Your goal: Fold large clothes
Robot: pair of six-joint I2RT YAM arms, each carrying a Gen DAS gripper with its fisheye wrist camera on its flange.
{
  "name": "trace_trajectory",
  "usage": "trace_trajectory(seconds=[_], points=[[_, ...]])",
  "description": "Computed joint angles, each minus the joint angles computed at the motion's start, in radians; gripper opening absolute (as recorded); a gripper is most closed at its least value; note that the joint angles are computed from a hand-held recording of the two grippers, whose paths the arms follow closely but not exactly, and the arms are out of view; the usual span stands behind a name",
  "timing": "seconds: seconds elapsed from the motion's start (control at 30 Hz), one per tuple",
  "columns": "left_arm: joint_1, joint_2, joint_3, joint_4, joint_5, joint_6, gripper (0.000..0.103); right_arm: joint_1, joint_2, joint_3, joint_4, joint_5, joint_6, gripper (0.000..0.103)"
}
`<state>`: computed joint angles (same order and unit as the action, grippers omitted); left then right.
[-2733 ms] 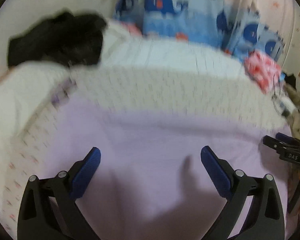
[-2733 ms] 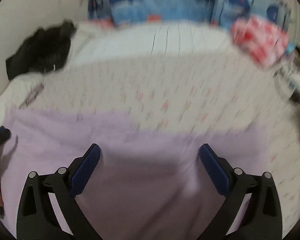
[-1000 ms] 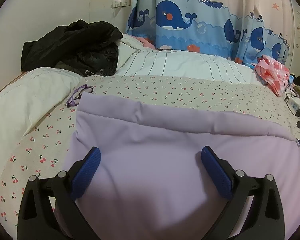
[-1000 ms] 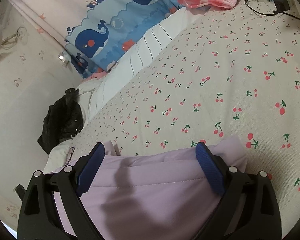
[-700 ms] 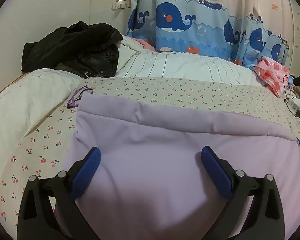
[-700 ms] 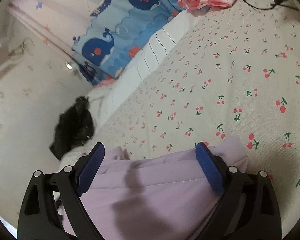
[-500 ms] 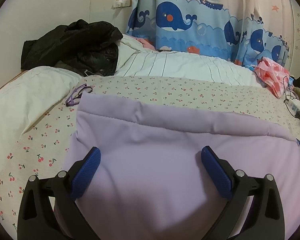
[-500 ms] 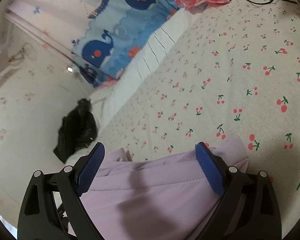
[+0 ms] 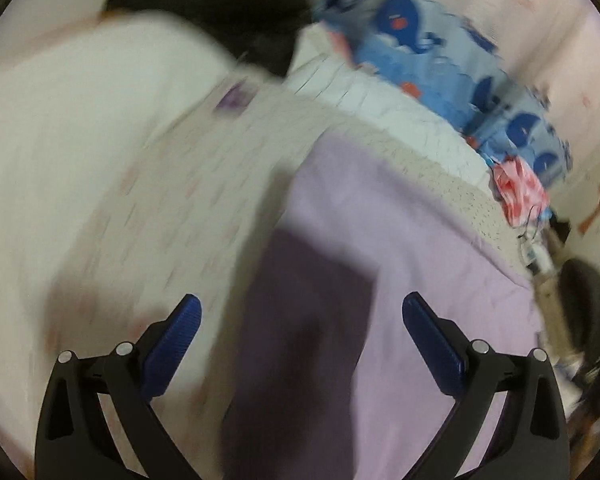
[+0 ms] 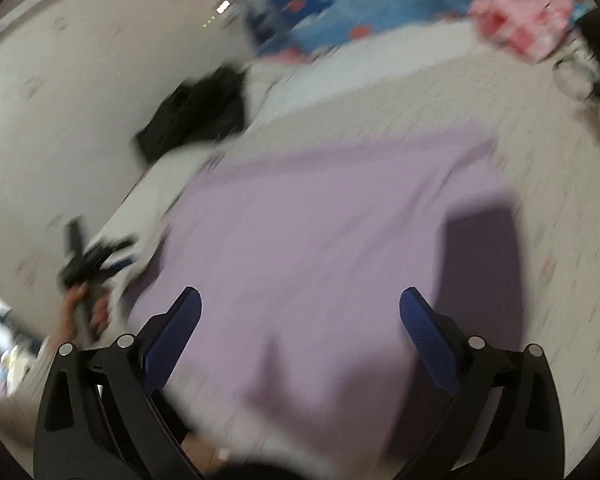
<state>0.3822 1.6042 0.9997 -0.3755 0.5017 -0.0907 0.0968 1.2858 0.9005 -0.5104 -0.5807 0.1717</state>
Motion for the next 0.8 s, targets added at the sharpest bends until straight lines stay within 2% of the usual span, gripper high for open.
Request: trace_trajectory(seconds=[0.07,0.17,0.3,0.33,0.4,0.5,0.57,0.63,0.67,0.7,0.8], points=[[0.096,-0.002,-0.048,-0.093,0.111,0.029,0.097,0.048,-0.125,-0.110,-0.012,-0.031,0.047,0.096],[0.163,-0.045,-0.148,-0.139,0.213,0.071,0.097,0.116,-0.268,-0.216,-0.040,0.041,0.128,0.096],[0.176,-0.056,-0.225,-0.174,0.301,0.109,0.097,-0.016,-0.422,-0.385,-0.026,-0.034,0.260,0.096],[0.160,-0.059,-0.240,-0.155,0.303,0.097,0.097,-0.067,-0.416,-0.404,-0.018,-0.057,0.275,0.096],[0.117,-0.066,-0.263,-0.105,0.290,0.055,0.097,-0.220,-0.413,-0.471,0.010,-0.168,0.301,0.096],[0.089,-0.076,-0.287,-0.011,0.296,-0.046,0.097,-0.358,-0.350,-0.520,0.092,-0.249,0.300,0.096],[0.109,-0.121,-0.338,0.098,0.376,-0.154,0.097,-0.404,-0.299,-0.546,0.207,-0.295,0.339,0.096],[0.083,-0.185,-0.373,0.145,0.350,-0.201,0.097,-0.465,-0.295,-0.600,0.362,-0.386,0.403,0.096],[0.062,-0.194,-0.379,0.149,0.322,-0.200,0.097,-0.468,-0.289,-0.628,0.469,-0.406,0.460,0.096],[0.037,-0.173,-0.370,0.140,0.295,-0.187,0.097,-0.464,-0.253,-0.638,0.521,-0.402,0.469,0.096],[0.013,-0.010,-0.270,0.023,0.303,-0.152,0.097,-0.423,-0.140,-0.623,0.593,-0.351,0.475,0.097]])
